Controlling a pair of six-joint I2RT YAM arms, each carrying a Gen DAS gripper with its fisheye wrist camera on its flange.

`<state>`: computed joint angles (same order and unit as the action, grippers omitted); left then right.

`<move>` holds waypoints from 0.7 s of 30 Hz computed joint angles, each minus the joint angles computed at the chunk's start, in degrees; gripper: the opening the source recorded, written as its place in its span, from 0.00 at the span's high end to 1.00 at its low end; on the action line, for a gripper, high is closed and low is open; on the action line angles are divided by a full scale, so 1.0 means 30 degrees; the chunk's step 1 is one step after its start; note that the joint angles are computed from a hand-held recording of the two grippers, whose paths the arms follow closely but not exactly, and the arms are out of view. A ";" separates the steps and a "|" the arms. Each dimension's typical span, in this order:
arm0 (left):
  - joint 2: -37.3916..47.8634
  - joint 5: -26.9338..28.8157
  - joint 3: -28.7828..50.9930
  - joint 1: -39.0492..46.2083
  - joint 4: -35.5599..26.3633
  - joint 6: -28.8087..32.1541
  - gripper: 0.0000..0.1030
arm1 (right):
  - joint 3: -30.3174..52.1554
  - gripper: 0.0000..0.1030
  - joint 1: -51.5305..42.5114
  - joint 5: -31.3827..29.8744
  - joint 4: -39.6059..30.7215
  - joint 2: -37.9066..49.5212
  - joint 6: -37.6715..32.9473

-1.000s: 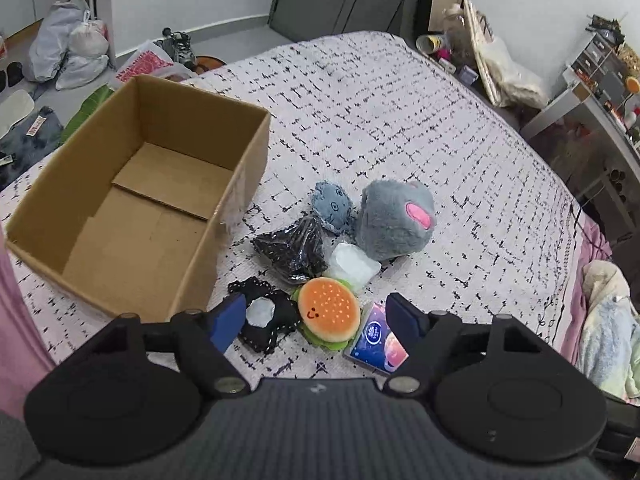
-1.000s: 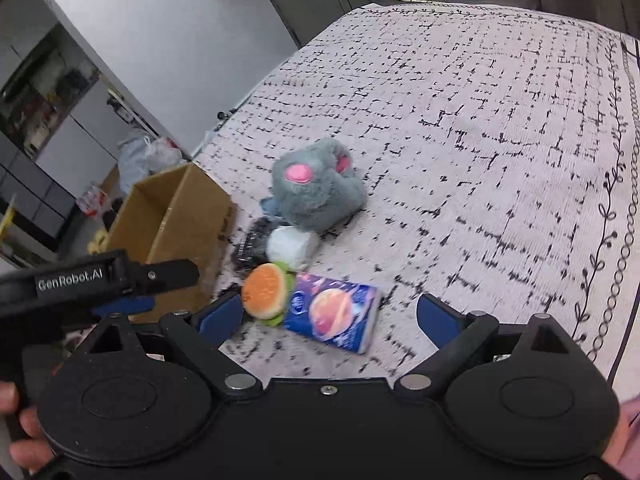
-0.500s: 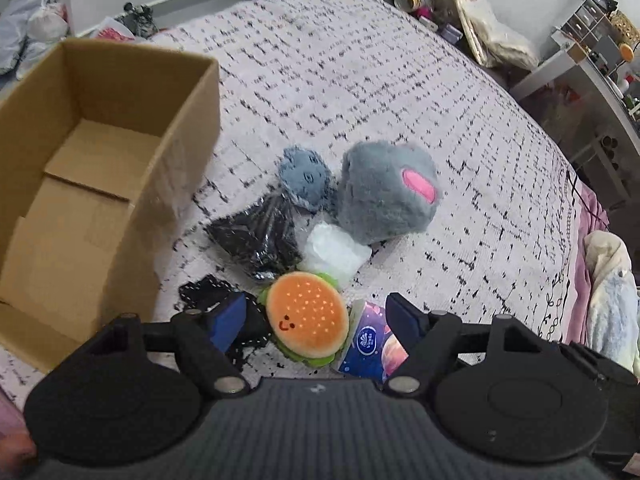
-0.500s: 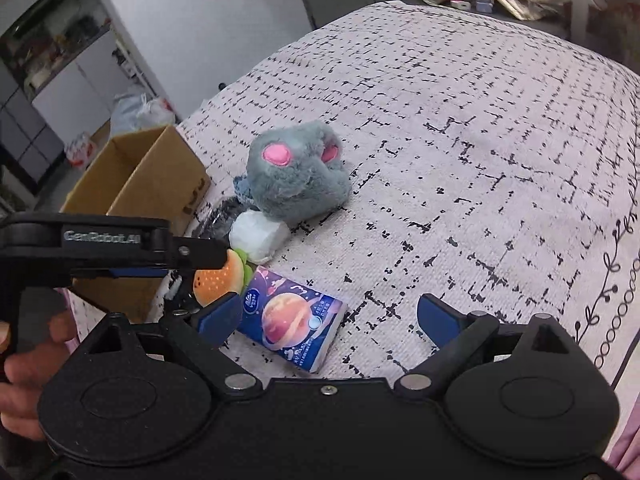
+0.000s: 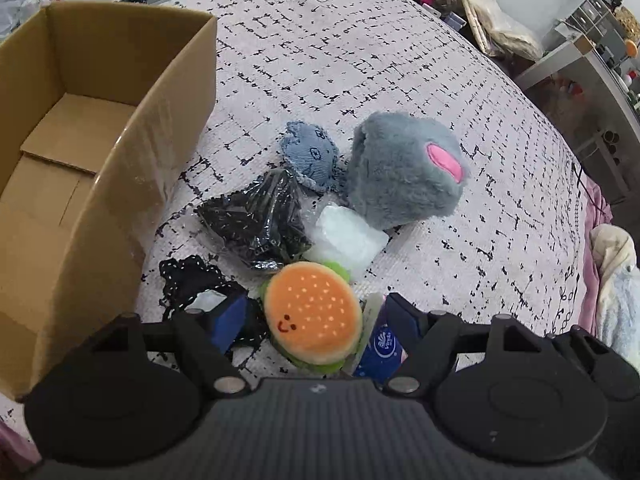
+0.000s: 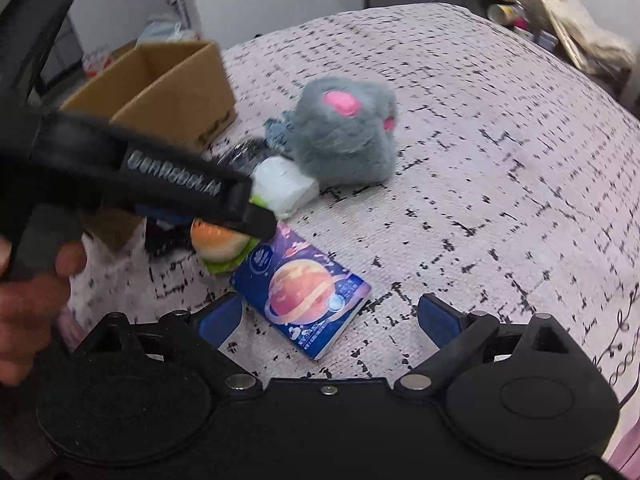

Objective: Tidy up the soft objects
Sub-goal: 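Move the left tool toward the burger plush while the right tool approaches the tissue pack, then grasp the orange burger plush with the left tool while the right tool grasps the blue tissue pack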

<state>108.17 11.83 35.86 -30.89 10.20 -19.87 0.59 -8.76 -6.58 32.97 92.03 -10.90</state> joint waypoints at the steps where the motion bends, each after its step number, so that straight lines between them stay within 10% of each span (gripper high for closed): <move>1: 0.0045 0.0046 0.0023 0.0057 0.0028 0.0022 0.37 | 0.0054 0.08 0.0530 0.0647 0.0718 0.0797 0.0132; 6: 0.0413 0.0973 0.0084 0.0515 0.0016 -0.0021 0.54 | 0.0289 0.08 0.2236 0.2830 0.3242 0.3711 0.0602; 21: 0.0458 0.2092 -0.0244 0.0725 0.0133 0.1284 0.55 | 0.1527 0.08 0.3283 0.4663 0.6235 0.7040 0.1914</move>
